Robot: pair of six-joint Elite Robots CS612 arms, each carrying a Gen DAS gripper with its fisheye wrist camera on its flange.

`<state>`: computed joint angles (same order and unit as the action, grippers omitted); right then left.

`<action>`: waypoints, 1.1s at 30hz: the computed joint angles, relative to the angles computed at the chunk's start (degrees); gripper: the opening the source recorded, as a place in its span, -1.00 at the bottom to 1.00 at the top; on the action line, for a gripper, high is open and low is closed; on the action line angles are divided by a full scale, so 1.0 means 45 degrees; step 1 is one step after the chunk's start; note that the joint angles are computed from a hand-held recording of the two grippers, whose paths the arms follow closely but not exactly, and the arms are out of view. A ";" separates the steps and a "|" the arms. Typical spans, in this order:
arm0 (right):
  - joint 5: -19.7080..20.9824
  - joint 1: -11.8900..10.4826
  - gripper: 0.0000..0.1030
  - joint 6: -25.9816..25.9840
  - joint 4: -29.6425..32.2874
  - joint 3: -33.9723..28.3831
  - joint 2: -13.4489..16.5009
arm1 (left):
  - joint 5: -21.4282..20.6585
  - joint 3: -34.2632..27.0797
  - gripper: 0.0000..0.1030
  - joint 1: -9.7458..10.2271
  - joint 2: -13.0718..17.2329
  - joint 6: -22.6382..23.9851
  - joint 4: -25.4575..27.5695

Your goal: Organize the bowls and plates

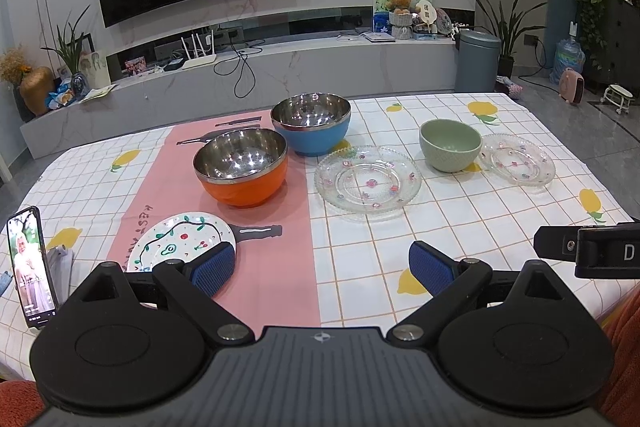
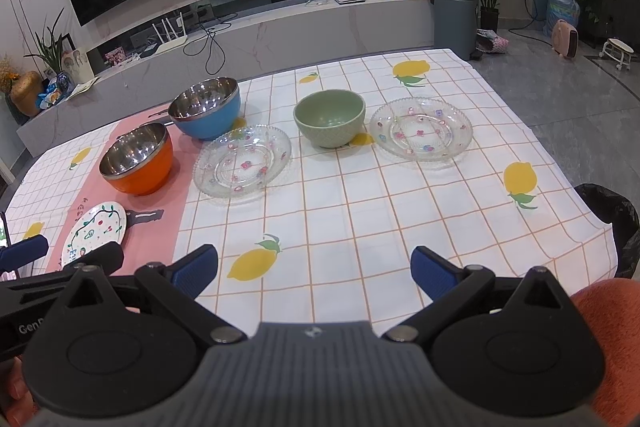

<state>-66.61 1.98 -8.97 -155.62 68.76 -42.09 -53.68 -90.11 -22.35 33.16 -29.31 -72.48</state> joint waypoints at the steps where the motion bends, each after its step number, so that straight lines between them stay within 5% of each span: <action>1: -0.0004 0.0002 0.95 -0.0001 0.0004 0.0004 -0.0001 | 0.0000 0.0002 1.00 0.0001 0.0001 0.0016 -0.0011; 33: 0.0065 -0.0018 0.95 0.0137 0.0197 -0.0071 0.0030 | -0.0158 0.0055 1.00 -0.0019 -0.0053 0.0079 0.0125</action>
